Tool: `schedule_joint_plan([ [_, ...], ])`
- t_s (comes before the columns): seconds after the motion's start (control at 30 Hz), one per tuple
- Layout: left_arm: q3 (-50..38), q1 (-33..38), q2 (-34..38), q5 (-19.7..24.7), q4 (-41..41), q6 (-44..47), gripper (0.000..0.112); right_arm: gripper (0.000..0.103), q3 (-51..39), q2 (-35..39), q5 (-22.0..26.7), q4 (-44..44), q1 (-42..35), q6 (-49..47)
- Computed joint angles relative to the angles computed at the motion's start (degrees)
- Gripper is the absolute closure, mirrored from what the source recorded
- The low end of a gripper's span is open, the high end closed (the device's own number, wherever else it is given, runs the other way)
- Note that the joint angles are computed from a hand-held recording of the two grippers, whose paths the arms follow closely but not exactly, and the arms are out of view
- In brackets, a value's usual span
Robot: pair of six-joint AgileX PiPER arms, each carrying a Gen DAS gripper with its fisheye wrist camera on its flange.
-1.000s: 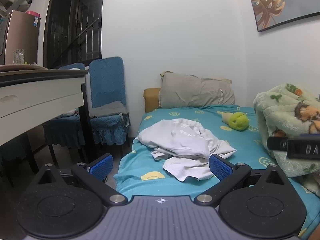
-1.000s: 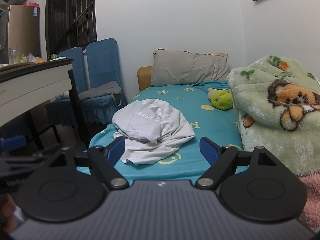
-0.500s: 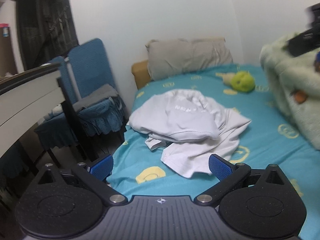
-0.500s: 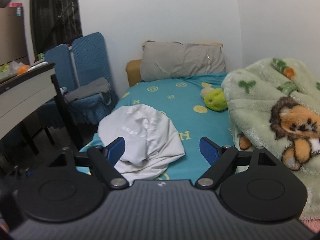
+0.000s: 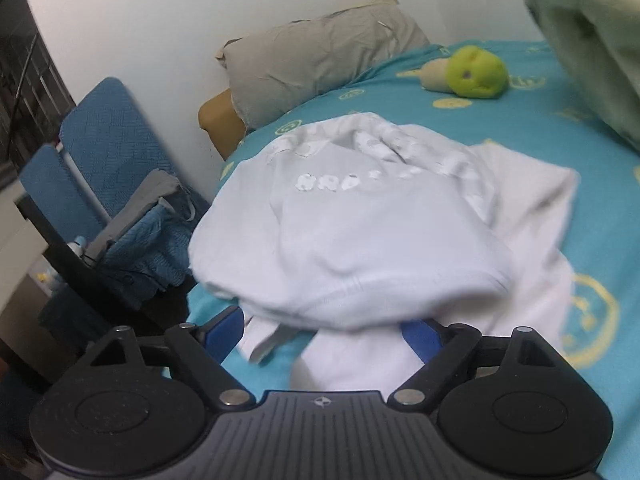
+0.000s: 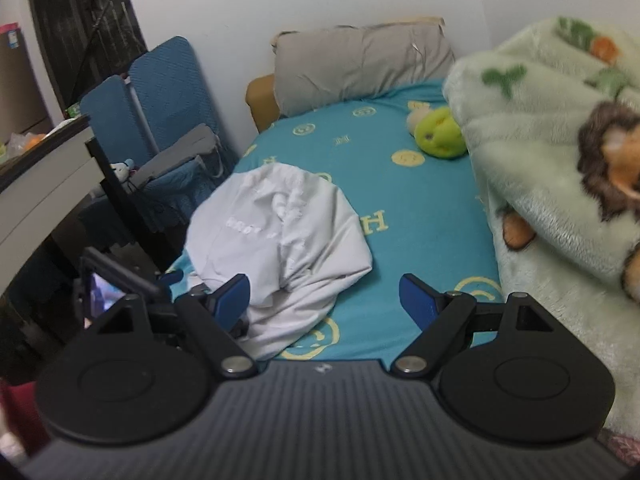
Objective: Fold clothes
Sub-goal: 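Grasp the white T-shirt with the left gripper while the right gripper approaches it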
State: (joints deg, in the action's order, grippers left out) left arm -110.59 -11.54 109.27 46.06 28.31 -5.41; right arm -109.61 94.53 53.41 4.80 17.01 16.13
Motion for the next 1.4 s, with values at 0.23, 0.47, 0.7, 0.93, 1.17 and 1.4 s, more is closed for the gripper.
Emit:
schedule_joint_plan([
  [0.23,1.0,3.5,1.3,-11.3,-4.3,-5.9,0.084,0.020,-0.4,3.4,-0.2,3.6,-4.4,2.0],
  [0.47,11.0,3.3,-11.2,-18.1,-4.5,-9.2,0.098,0.020,1.4,2.8,-2.5,2.6,-3.8,2.9],
  [0.7,8.5,-1.0,-24.3,-10.1,-18.8,0.6,0.098,0.020,6.7,-0.9,-7.7,0.2,-2.7,3.1],
  [0.93,8.5,3.1,-33.4,0.8,-41.7,9.8,0.098,0.020,12.4,-6.7,-12.0,1.5,-3.1,2.6],
  [1.17,25.0,18.1,-35.4,0.3,-68.2,20.5,0.098,0.020,14.2,-8.0,-9.2,7.5,-2.4,-1.3],
  [1.4,31.6,28.0,-31.9,3.6,-84.3,32.7,0.097,0.026,16.4,-5.3,-9.1,32.4,-4.0,-16.8],
])
